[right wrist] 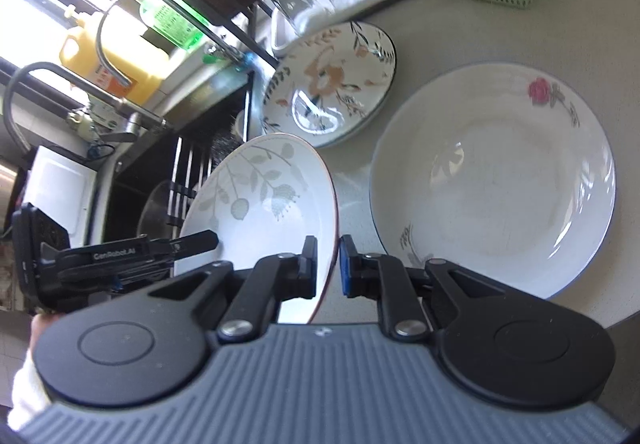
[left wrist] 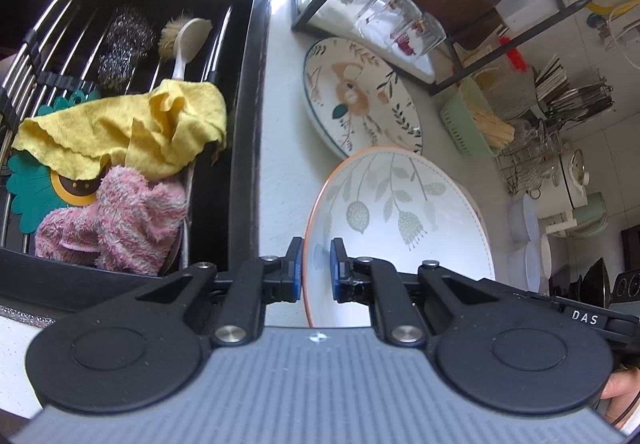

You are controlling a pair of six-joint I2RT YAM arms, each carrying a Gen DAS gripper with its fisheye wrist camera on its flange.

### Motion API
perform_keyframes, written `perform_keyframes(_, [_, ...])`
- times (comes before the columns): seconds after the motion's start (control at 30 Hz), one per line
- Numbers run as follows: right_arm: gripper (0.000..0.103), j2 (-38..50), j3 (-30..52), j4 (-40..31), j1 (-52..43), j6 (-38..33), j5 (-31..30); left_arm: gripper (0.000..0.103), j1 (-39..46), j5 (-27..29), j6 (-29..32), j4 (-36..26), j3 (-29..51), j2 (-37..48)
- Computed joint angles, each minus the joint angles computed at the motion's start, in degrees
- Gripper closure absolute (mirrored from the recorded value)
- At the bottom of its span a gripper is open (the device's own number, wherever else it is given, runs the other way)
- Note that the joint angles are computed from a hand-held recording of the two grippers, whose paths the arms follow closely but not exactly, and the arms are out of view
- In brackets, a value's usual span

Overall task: Organize plates and bowls
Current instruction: 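Lift the leaf-pattern plate with both grippers and lower it onto the rose plate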

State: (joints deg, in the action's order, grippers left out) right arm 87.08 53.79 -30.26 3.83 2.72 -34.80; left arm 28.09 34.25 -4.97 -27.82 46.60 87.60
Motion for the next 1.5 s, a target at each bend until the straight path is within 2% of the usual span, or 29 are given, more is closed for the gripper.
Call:
perform_keyframes(0.27, [0.089,2.3,4.8,-2.7,-6.5,-5.5,-4.4,0.09,-7.3,-1.9,-10.0,1.9,2.8,-1.5])
perform_keyframes(0.67, [0.089,10.5,8.3,-3.3,-15.2,-11.9,-7.7,0.09,-19.4,-6.4,-16.1,4.1,5.3,1.9])
perform_keyframes(0.97, [0.089,17.4,11.0,-4.5,-20.1,-17.4,-6.0,0.09,-28.4,-10.6,-20.2,6.9,7.0,8.4])
perform_keyframes(1.23, [0.089,21.6,14.6,-4.9,-20.7,-19.8,-5.2,0.09,-31.9,-14.6,-21.5,5.3,12.1,12.5])
perform_keyframes(1.5, [0.089,25.0,17.3,-4.3,-20.6,-23.5,-1.6,0.09,-36.6,-19.4,-22.3,2.7,16.5,16.6])
